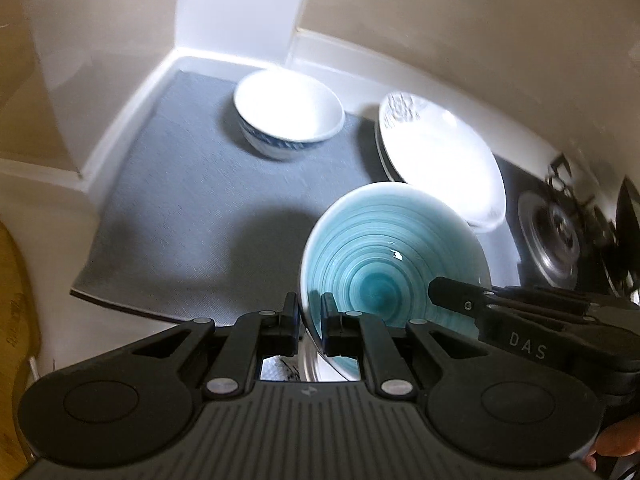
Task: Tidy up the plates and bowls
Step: 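Lift the teal bowl with the left tool and carry it over the cream bowls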
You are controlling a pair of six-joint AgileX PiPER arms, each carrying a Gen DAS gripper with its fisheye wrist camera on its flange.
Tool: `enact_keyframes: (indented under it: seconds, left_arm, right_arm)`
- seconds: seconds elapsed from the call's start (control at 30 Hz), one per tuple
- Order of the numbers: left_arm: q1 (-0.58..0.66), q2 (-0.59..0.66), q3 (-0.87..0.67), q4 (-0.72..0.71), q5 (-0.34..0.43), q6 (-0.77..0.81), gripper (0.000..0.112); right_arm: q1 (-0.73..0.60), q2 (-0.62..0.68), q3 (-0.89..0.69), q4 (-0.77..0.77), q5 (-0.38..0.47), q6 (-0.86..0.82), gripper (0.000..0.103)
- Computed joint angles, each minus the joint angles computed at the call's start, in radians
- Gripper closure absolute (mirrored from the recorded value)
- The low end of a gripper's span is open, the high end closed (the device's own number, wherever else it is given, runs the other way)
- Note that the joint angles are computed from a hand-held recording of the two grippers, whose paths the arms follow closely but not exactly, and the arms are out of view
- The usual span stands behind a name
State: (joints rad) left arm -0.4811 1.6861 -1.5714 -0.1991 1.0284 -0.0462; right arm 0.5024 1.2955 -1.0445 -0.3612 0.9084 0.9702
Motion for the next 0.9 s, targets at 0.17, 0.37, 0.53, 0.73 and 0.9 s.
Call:
enact_keyframes:
  seconds: [0.17,0.37,0.53,0.73,0.9]
  left_arm:
    - [-0.017,-0.006,0.037,0.014,0.013,0.011,0.102]
    - [-0.03,-0.006,0.053,0.024,0.013,0.024,0.101]
    - [-0.031,-0.02,0.065,0.029,0.015,0.037,0.101]
    - [-0.026,-0.021,0.064,0.023,0.023,0.043,0.101]
    - [-0.021,-0.014,0.054,0.012,0.038,0.05,0.101]
  right_arm:
    - [0.023,-0.029,0.063,0.001,-0.001,0.045,0.089]
    - [0.031,-0.033,0.094,0.001,-0.011,0.064,0.089]
    - [0.033,-0.046,0.117,0.01,-0.017,0.074,0.089]
    - [0.034,-0.04,0.11,0.017,-0.012,0.07,0.089]
    - [0.012,-0.044,0.106,0.049,-0.014,0.049,0.087]
